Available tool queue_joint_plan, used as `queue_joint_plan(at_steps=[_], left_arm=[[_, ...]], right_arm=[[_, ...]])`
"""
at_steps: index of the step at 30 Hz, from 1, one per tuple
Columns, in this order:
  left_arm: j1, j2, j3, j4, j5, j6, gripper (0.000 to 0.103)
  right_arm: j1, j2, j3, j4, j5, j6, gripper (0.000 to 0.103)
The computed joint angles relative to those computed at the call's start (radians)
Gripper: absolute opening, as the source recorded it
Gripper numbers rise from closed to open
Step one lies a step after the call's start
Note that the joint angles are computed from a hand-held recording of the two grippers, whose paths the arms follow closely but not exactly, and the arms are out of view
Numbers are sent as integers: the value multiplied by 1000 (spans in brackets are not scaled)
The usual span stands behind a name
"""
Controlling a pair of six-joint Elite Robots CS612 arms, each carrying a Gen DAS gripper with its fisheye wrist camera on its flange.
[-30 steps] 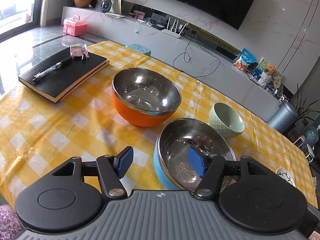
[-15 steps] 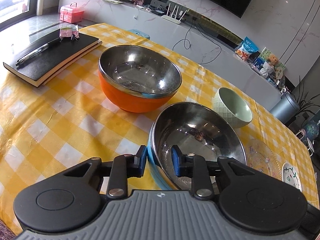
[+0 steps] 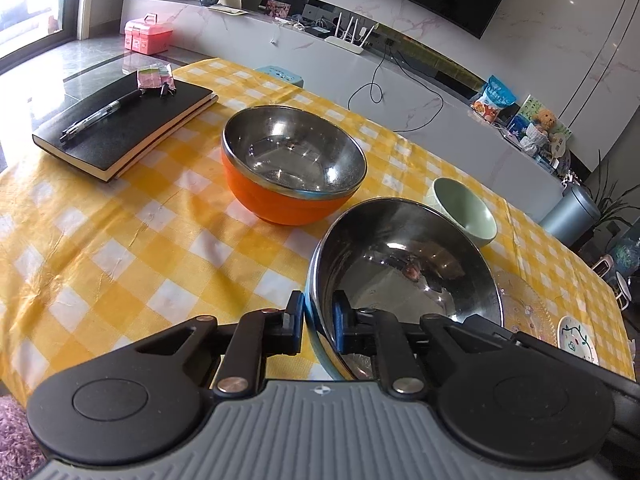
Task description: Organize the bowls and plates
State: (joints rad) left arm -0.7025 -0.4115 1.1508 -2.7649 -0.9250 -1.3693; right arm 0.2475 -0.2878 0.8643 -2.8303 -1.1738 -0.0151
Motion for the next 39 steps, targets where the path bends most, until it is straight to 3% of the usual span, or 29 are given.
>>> queue_joint_plan(at_steps=[7,16,25,39], left_arm=[[-12,-70,106,-21,-42,-35,16],[-19,-116,164,33,-156,2,16],[-31,-127,156,119,-173,57,16],[-24,-113,152,128,-198,45,16]], right_arm=[[-16,-72,86,100,95,-36,8],[-21,-122,143,267,108,-126,8],[-21,-150,187,309,80,-169,8],[-17,-144,187,308,67,-152,8]])
